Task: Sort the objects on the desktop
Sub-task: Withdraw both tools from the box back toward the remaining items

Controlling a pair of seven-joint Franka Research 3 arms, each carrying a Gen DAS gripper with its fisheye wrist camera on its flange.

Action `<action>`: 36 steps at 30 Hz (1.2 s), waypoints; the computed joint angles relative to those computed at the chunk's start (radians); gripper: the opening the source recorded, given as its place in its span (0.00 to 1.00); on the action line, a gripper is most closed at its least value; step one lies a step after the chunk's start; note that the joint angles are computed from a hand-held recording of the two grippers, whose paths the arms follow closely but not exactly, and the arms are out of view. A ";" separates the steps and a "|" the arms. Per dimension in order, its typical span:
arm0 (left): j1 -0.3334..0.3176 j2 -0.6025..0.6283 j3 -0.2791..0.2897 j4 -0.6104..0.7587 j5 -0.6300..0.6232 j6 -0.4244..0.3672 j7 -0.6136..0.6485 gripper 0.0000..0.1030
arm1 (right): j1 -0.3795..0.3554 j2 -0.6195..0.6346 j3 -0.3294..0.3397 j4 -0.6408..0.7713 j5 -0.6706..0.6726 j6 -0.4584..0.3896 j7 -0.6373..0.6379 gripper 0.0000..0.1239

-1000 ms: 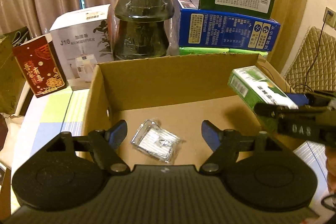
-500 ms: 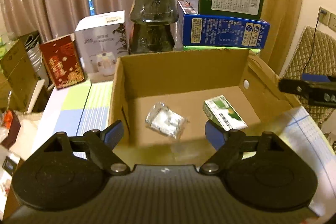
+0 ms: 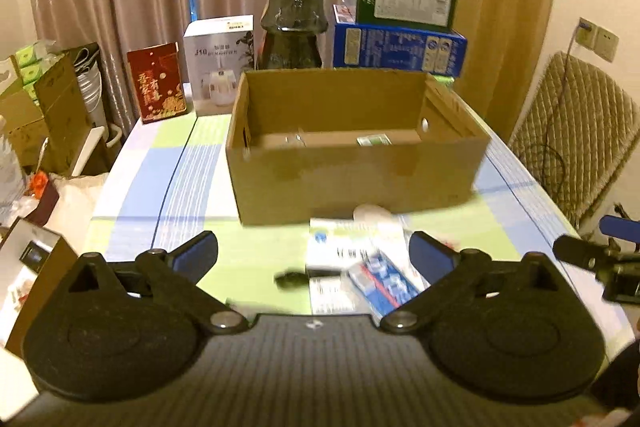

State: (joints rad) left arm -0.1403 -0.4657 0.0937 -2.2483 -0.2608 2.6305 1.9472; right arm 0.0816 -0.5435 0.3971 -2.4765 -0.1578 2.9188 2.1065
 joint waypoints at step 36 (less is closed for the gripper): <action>-0.037 -0.245 -0.008 -0.262 0.134 -0.061 -0.217 0.99 | 0.017 -0.185 0.047 -0.204 0.009 -0.070 0.131 0.81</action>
